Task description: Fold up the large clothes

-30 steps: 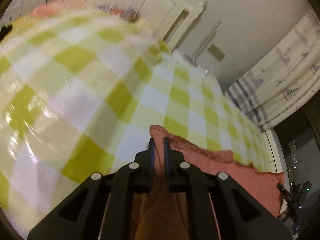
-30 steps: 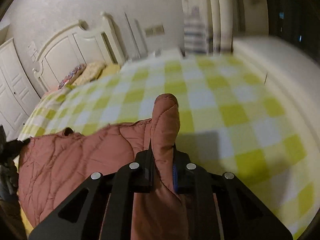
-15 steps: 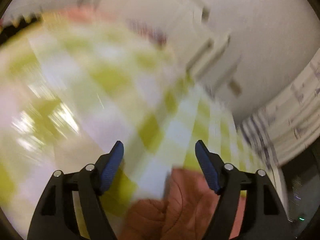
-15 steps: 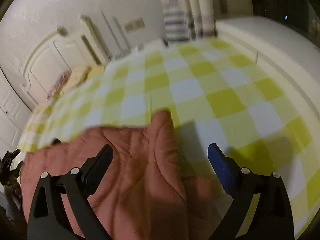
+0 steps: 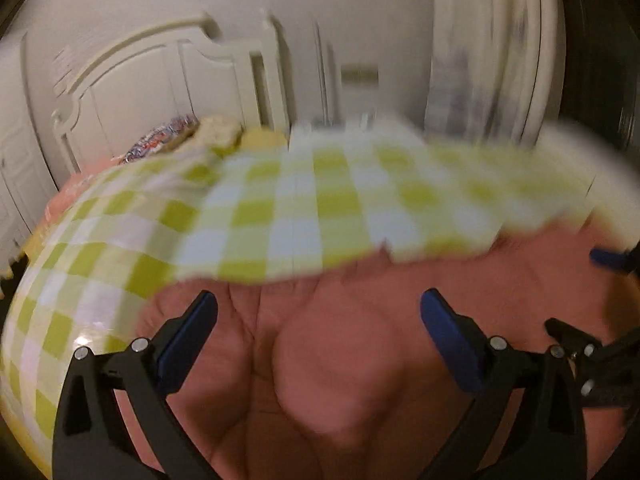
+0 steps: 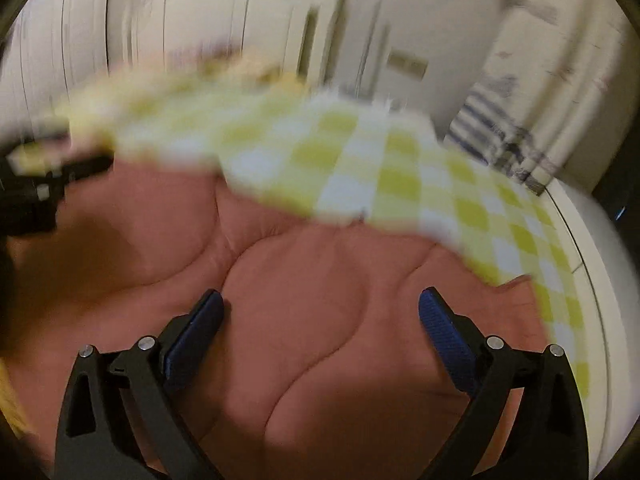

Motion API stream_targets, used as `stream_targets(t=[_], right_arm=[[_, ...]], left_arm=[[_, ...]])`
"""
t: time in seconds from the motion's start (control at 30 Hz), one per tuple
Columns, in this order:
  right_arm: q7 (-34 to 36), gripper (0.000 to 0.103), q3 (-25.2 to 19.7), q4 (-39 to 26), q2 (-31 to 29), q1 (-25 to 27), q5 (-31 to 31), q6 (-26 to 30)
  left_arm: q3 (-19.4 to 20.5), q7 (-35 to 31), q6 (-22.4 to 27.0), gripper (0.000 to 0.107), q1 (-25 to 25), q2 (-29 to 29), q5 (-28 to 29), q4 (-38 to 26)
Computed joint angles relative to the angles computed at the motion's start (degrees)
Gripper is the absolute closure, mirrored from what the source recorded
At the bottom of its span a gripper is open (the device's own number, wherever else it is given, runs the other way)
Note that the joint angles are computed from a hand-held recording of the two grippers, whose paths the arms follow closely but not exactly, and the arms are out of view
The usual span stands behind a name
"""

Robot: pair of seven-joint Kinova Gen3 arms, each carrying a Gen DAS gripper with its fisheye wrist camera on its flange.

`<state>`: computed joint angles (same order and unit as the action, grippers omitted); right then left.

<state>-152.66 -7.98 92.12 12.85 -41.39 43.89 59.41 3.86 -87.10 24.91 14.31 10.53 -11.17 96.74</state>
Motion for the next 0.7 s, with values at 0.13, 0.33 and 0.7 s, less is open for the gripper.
stream_targets(t=[0.13, 0.33, 0.7], right_arm=[[-0.4, 0.005, -0.7, 2.0, -0.4, 7.4, -5.9, -8.3], [-1.3, 0.005, 1.8, 5.3, -1.9, 6.1, -6.7, -13.1], [-2.8, 0.005, 0.9, 5.8, -5.3, 6.1, -7.1, -12.4]], left_arm=[[2.3, 2.1, 6.3, 0.006, -3.1, 6.2, 0.2, -5.9], [-0.4, -2.8, 3.7, 0.006, -2.4, 5.9, 5.0, -4.0], [-0.5, -3.4, 6.4, 0.006, -2.4, 6.7, 5.7, -6.3]])
